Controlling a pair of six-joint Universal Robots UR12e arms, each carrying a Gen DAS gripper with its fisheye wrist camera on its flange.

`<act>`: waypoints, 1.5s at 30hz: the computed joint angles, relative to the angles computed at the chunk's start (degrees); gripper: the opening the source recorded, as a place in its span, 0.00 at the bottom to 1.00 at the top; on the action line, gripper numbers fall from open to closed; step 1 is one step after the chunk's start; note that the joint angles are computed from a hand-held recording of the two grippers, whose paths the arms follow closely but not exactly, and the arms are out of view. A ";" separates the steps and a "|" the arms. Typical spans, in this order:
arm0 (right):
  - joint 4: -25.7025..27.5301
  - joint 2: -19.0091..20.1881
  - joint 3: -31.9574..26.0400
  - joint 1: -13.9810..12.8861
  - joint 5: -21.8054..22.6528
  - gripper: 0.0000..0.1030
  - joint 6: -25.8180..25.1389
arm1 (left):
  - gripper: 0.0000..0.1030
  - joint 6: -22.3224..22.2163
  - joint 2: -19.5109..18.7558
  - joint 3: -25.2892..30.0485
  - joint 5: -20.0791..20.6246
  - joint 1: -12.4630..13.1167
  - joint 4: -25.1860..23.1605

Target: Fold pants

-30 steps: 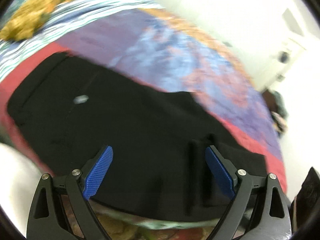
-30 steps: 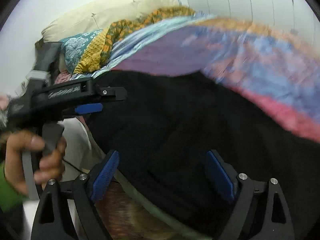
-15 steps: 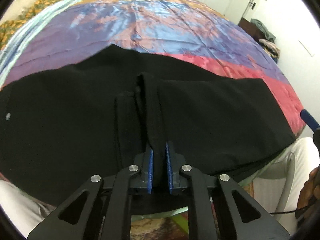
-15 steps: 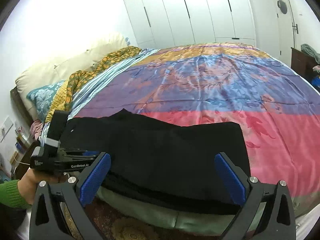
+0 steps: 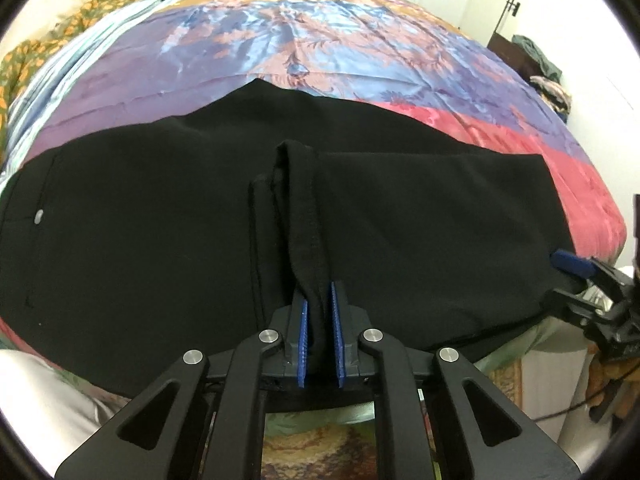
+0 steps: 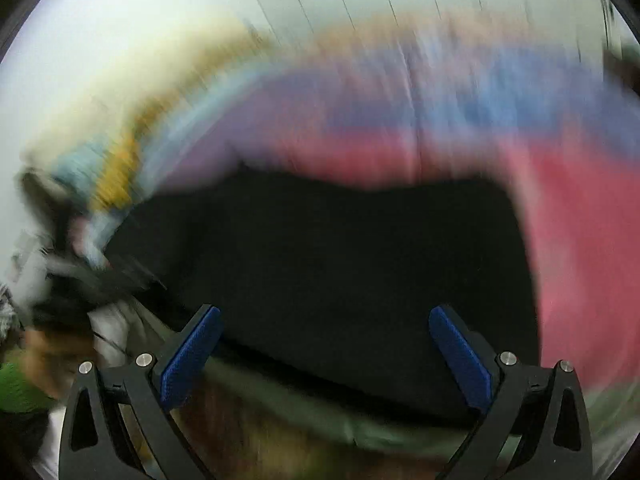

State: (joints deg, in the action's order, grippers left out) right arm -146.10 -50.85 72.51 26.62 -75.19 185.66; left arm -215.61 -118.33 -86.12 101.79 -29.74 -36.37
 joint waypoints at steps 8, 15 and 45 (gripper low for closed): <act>-0.86 1.04 -6.97 -1.34 3.25 1.00 3.21 | 0.10 1.52 -0.18 0.31 1.12 -0.35 -0.40; 13.55 7.46 -15.13 -3.83 7.01 1.00 7.35 | 0.12 1.65 -0.30 0.27 0.75 -0.33 0.08; 0.73 -0.32 0.68 -1.36 -5.48 1.00 0.91 | 0.16 1.63 -0.63 0.26 0.15 -0.24 0.27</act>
